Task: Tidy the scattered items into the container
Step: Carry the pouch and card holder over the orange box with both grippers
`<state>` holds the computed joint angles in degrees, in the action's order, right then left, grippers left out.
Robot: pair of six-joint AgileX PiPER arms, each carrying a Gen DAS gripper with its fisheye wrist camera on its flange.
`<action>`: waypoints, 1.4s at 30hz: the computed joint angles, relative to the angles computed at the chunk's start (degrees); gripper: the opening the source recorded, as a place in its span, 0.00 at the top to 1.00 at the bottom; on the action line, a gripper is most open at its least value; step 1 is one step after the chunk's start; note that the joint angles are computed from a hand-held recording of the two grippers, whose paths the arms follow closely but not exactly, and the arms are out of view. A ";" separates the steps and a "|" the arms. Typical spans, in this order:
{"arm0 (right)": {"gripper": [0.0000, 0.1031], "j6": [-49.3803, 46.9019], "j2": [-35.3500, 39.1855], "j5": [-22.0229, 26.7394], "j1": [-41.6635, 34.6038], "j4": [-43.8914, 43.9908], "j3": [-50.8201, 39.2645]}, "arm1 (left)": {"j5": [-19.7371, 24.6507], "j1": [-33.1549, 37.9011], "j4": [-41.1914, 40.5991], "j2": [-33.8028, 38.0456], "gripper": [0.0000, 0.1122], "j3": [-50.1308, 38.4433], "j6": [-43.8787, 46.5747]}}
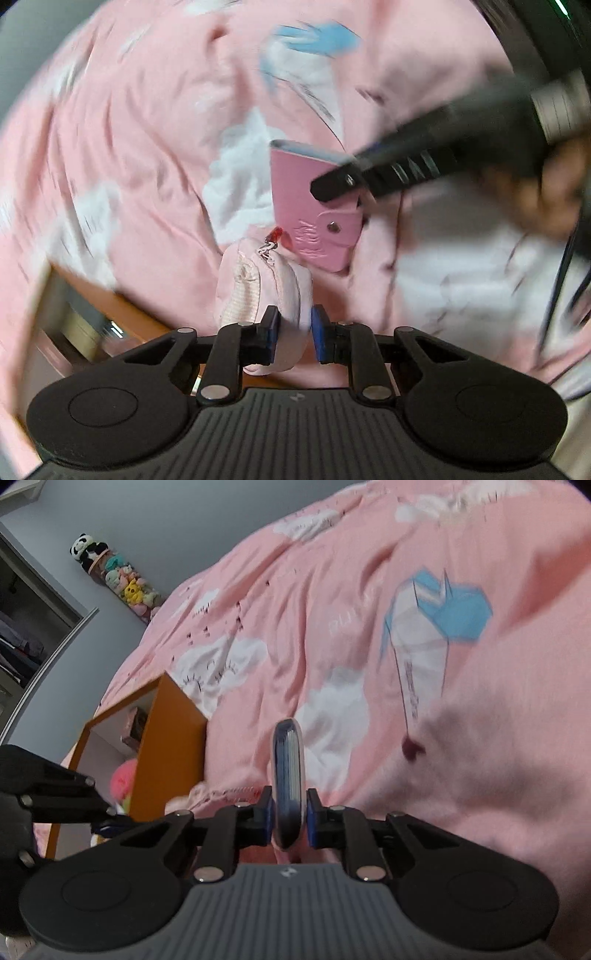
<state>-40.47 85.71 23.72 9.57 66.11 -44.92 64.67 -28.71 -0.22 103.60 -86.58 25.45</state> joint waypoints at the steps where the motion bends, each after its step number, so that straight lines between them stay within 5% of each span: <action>1: 0.82 2.34 0.22 -0.21 0.40 -2.22 -0.90 | 2.50 2.08 -3.71 1.77 0.81 -3.28 -0.86; 6: 0.82 15.39 4.04 -2.13 4.48 -14.61 -4.48 | 3.70 7.74 -11.21 8.67 0.79 -8.38 -5.81; 8: 0.82 13.08 4.98 -2.67 4.94 -11.91 -3.70 | 1.98 8.82 -13.25 9.43 0.69 -7.73 -6.64; 11: 0.82 9.04 5.59 -3.69 4.82 -6.33 -2.18 | -5.81 6.38 -8.37 5.42 0.63 -2.13 -7.12; 17: 0.82 13.76 7.53 -2.34 5.56 -9.33 -5.25 | -10.26 1.77 -1.19 1.96 0.56 2.80 -3.30; 20: 0.82 12.51 8.79 -0.48 5.01 -8.28 -6.81 | -9.69 1.26 0.63 4.05 0.56 1.40 -3.98; 23: 0.82 12.94 8.56 -0.40 5.71 -10.49 -6.66 | -11.71 0.70 3.93 3.98 0.74 2.87 -4.76; 27: 0.83 13.02 7.33 -1.84 6.13 -10.15 -4.93 | -14.69 3.23 -0.06 2.67 0.77 5.21 -4.34; 33: 0.83 37.03 2.27 -3.06 10.07 -35.77 -7.76 | -14.15 8.52 -10.35 -2.37 0.78 6.58 -2.33; 37: 0.83 46.16 -0.64 -0.11 11.74 -48.16 -13.22 | -11.91 13.39 -17.40 -7.69 0.78 5.87 0.17; 42: 0.83 55.83 -3.45 -2.88 17.92 -62.06 -18.25 | -9.62 22.91 -22.50 -14.73 0.78 4.93 2.66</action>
<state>15.35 82.26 20.83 27.49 4.05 -63.17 55.05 -5.80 -22.72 88.87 -81.65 28.11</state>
